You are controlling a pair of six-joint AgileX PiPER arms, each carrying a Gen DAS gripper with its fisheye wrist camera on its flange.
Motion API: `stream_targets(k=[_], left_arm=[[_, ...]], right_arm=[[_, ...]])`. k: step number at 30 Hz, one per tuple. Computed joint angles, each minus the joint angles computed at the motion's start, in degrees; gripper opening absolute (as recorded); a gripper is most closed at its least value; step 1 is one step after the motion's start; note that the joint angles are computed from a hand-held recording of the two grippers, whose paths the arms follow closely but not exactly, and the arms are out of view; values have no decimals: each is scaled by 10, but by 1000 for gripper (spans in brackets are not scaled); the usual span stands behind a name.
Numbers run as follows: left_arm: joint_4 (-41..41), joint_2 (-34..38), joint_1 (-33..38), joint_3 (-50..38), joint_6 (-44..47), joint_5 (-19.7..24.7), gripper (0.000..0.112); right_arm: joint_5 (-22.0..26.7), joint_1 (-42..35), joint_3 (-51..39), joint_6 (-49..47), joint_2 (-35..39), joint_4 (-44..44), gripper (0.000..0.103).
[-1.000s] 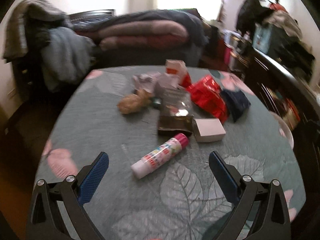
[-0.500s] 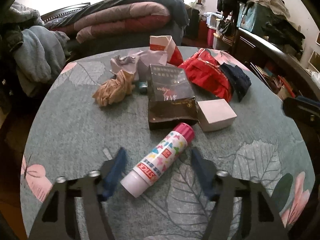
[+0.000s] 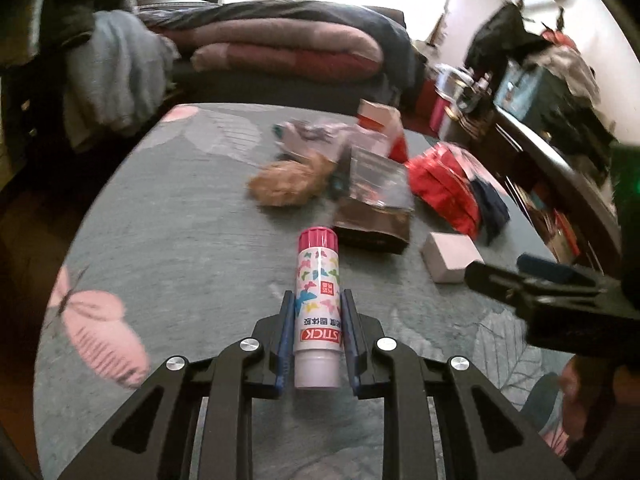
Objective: Collect trash
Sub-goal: 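Grasp the glue stick with the left tool while the right tool grasps the white box, then carry both items to the pink wastebasket and open both tools to drop them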
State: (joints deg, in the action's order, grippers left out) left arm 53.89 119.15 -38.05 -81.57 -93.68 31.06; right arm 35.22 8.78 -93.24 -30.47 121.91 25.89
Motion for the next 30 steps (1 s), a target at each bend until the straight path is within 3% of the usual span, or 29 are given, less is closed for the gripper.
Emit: stream_targets(k=[7, 10, 13, 23, 30], left_arm=[[64, -40, -8, 62, -91, 11, 22], [71, -44, -13, 64, -97, 20, 22], [74, -47, -20, 60, -101, 33, 22], [38, -34, -60, -24, -28, 81, 22], [-41, 61, -98, -237, 133, 116, 22]], right_arm=[[-1, 39, -46, 87, 44, -92, 86], [-25, 55, -46, 124, 48, -140, 73], [-34, 56, -40, 110, 44, -128, 54], [-50, 4, 53, -18, -31, -13, 53], [-44, -108, 105, -108, -87, 73, 53]])
